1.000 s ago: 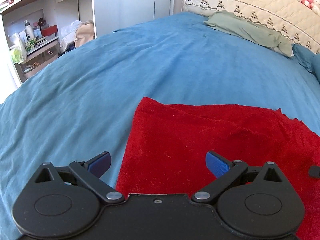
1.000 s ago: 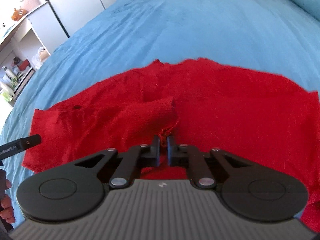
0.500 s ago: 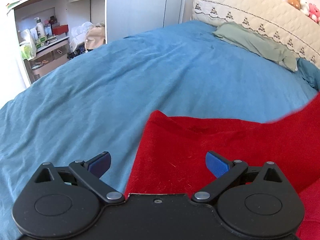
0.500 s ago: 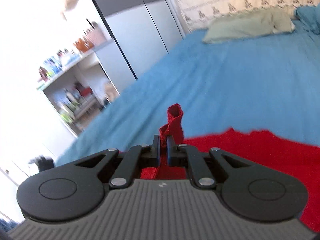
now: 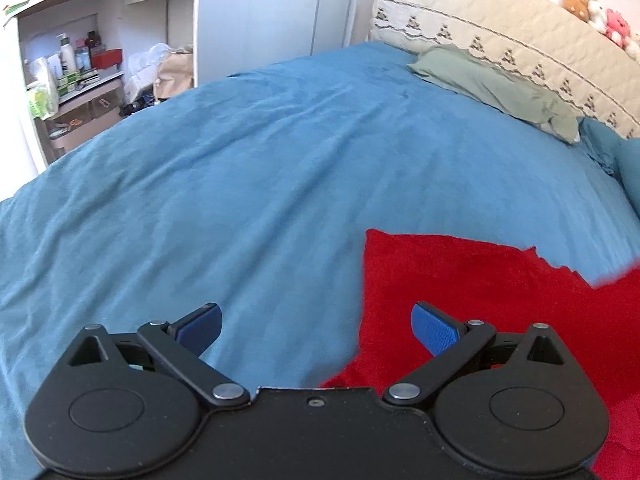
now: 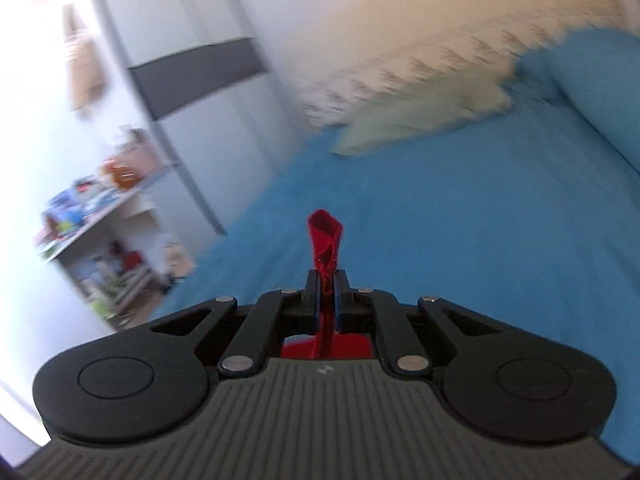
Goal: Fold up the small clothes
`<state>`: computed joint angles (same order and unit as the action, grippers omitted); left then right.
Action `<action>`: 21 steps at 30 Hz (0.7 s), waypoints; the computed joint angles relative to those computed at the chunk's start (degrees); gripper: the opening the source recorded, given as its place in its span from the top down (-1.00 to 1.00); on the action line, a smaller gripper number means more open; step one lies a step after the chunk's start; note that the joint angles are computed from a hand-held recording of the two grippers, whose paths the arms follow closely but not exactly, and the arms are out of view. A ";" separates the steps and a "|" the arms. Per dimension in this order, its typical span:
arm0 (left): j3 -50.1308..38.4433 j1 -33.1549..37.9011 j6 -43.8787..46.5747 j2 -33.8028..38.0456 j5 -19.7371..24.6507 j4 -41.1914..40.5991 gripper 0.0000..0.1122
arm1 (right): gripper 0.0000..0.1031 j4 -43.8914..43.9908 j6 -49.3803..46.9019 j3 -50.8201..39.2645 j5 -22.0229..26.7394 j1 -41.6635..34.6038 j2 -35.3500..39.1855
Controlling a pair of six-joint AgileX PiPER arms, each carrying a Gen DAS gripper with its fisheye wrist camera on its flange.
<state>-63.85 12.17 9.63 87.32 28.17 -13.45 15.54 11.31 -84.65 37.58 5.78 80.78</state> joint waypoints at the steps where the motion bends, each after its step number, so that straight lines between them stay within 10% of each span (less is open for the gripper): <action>1: -0.06 -0.45 0.17 0.19 -0.07 -0.07 -0.83 | 0.59 -2.73 2.66 1.84 0.44 -0.73 -0.50; 17: 0.43 -6.23 3.94 1.64 -2.55 3.17 -0.83 | 0.56 -30.89 20.42 24.04 -3.29 1.85 1.78; 21: 0.52 -7.45 6.20 1.35 -3.07 2.54 -0.83 | 0.27 -34.87 23.34 25.59 -3.94 1.38 5.23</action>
